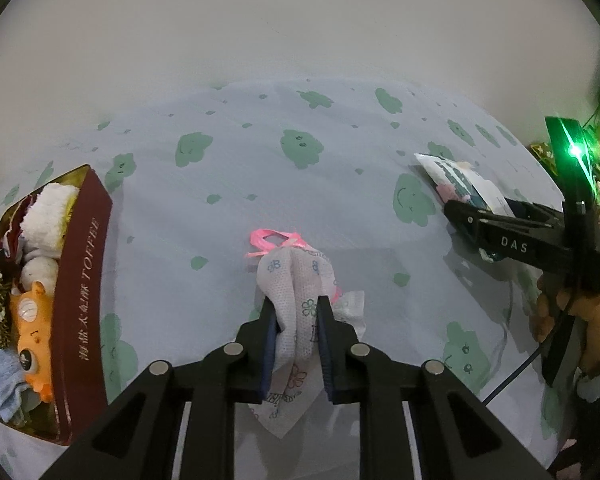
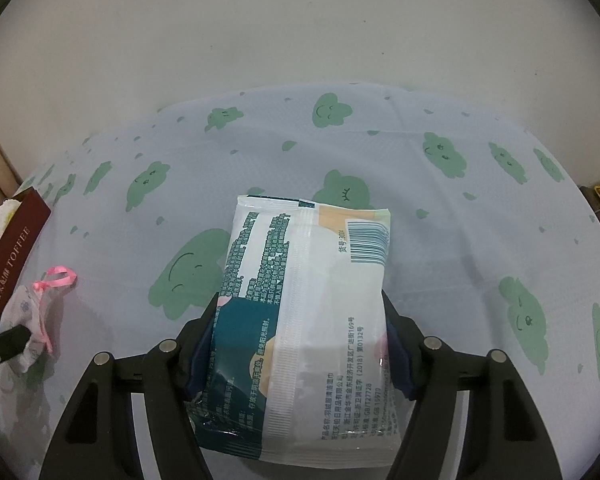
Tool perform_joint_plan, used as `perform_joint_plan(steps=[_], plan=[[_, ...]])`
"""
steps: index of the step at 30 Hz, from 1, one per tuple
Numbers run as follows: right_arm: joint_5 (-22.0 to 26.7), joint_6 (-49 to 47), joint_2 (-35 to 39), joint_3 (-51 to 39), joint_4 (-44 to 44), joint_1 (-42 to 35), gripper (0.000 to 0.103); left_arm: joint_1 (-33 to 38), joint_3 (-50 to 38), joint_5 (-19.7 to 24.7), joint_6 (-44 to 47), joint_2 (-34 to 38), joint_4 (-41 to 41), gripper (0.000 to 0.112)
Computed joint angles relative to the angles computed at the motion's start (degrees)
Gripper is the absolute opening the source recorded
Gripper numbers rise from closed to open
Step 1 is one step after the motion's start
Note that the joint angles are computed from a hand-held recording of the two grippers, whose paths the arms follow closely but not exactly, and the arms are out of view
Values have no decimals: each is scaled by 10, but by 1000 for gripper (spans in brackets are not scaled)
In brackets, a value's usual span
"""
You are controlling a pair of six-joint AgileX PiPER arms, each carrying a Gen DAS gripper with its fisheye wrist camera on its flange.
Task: Organize soft objects
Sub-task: 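Carry the pink-ribboned pouch into the tin and open the left gripper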
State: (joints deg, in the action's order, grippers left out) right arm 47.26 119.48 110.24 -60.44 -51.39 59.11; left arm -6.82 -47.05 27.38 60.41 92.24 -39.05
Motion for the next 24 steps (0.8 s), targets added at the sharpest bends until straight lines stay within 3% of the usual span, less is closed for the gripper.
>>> perform_joint_plan(steps=[10,24], plan=[[1,-7,-1,0,3,-2,68,18,-5,-25,-27,-22,25,19],[2,-8,0,-1,4,-1,68,166,-133,59,-28,-15,19,19]])
